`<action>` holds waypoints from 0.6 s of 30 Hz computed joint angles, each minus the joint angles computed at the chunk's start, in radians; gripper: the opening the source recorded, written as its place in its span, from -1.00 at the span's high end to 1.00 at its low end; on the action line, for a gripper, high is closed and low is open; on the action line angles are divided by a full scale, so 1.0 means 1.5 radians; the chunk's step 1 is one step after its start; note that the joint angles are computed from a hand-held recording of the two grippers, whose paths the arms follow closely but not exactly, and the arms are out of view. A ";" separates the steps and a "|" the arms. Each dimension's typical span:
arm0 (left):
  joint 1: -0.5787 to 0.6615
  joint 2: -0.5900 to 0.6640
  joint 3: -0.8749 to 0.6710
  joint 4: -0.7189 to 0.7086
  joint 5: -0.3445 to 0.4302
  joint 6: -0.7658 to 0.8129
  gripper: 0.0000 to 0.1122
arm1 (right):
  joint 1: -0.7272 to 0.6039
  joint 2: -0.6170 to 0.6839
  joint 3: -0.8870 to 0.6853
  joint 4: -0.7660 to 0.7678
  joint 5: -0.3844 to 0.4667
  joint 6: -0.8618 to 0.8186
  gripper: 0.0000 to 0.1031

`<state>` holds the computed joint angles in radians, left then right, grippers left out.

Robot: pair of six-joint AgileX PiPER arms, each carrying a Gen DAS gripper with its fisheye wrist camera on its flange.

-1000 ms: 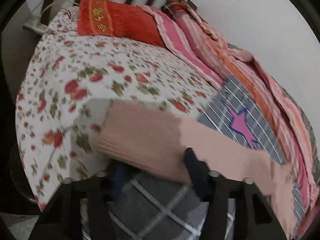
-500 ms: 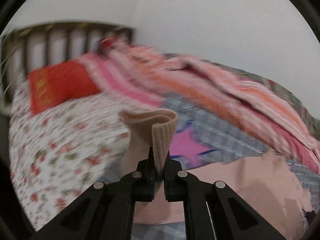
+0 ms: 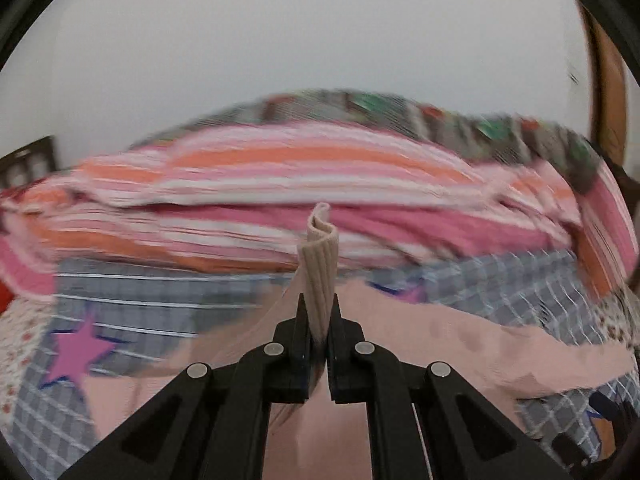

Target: Fold small clothes

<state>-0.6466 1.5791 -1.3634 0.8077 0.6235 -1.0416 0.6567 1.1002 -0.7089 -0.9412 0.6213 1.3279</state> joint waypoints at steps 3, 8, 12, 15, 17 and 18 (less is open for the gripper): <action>-0.054 0.072 -0.050 -0.025 -0.007 0.006 0.88 | -0.048 -0.023 0.018 0.019 -0.020 -0.025 -0.93; -0.080 0.156 -0.101 -0.106 -0.030 0.029 0.86 | -0.181 -0.045 0.027 0.169 -0.101 -0.183 -0.93; -0.066 0.139 -0.063 -0.174 -0.080 0.058 0.22 | -0.266 -0.060 0.036 0.339 -0.149 -0.352 -0.93; -0.069 0.088 0.010 -0.065 -0.102 -0.060 -0.39 | -0.269 -0.057 0.035 0.346 -0.157 -0.361 -0.89; -0.069 0.029 0.086 0.011 -0.105 -0.140 -0.39 | -0.266 -0.048 0.033 0.364 -0.167 -0.379 -0.85; -0.070 0.024 0.091 0.025 -0.093 -0.151 -0.39 | -0.263 -0.042 0.031 0.376 -0.173 -0.391 -0.80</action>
<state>-0.7517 1.6144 -1.2268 0.8452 0.4841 -1.2679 0.2617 1.0371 -0.6627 -0.3767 0.3615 0.7413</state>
